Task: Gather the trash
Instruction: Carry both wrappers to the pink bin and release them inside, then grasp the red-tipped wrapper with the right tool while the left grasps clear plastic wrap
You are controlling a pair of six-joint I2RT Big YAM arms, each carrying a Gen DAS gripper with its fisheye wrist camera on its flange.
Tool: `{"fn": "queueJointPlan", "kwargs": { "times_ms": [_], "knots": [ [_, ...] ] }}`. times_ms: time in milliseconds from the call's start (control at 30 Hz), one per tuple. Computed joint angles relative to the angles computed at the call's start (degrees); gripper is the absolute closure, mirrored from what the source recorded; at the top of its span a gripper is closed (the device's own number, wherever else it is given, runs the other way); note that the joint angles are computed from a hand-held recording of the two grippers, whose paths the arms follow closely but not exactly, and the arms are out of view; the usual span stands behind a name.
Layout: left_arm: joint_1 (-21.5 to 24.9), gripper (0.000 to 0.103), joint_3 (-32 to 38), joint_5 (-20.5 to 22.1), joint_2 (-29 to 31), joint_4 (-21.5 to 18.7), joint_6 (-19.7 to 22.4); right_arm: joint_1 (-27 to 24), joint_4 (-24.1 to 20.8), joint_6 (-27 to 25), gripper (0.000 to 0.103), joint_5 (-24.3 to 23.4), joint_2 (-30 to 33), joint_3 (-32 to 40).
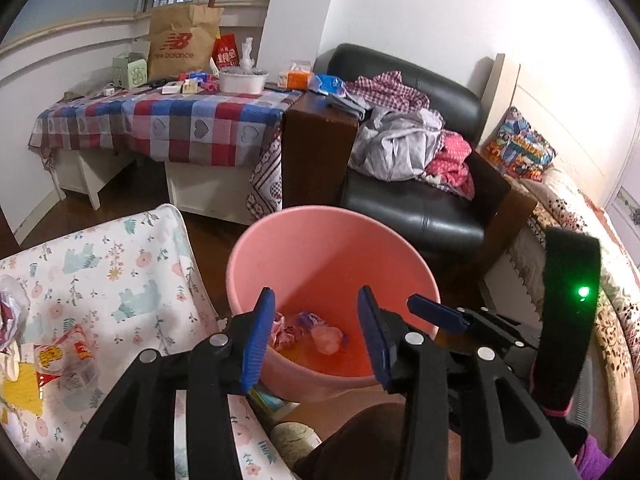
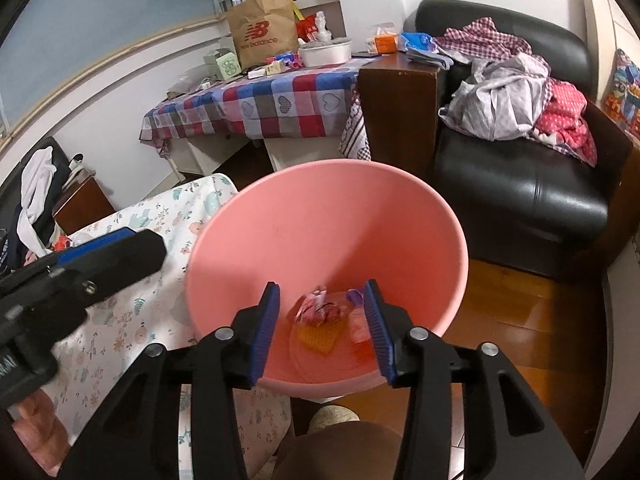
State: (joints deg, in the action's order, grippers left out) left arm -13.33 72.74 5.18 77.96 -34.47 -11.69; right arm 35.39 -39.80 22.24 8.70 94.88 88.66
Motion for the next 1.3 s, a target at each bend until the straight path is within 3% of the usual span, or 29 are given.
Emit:
{"fn": "queueJointPlan", "kwargs": {
  "times_ms": [133,233,367,700,1000,1167,1300],
  "knots": [
    [1.44,0.059,-1.48,0.83,-3.16,0.23,0.67,0.64,-1.12,-0.29,0.058,0.55,-0.2,0.75],
    [3.35,0.058,-2.85,1.26,-6.22,0.04,1.59,1.33,-1.61,-0.24,0.049,1.63,-0.62,1.16],
    [7.12,0.057,-4.8,2.07,-10.81,-0.81,2.9,2.23,-1.55,-0.65,0.048,2.79,-1.32,1.41],
    [24.91,0.056,-11.59,6.07,-23.39,-6.41,8.5,6.47,-0.15,-2.38,0.048,2.26,-1.57,3.25],
    [39.93,0.056,-18.44,12.0,-28.69,-13.25,15.57,11.62,-1.5,-3.45,0.048,-4.22,3.18,8.7],
    [42.78,0.056,-21.46,15.93,-29.01,-15.82,19.63,13.54,-3.69,-4.17,0.048,-5.44,5.57,11.38],
    [42.28,0.056,-23.29,15.91,-28.57,-16.37,22.26,14.3,-5.24,-4.02,0.048,-6.14,6.88,12.81]
  ]
}}
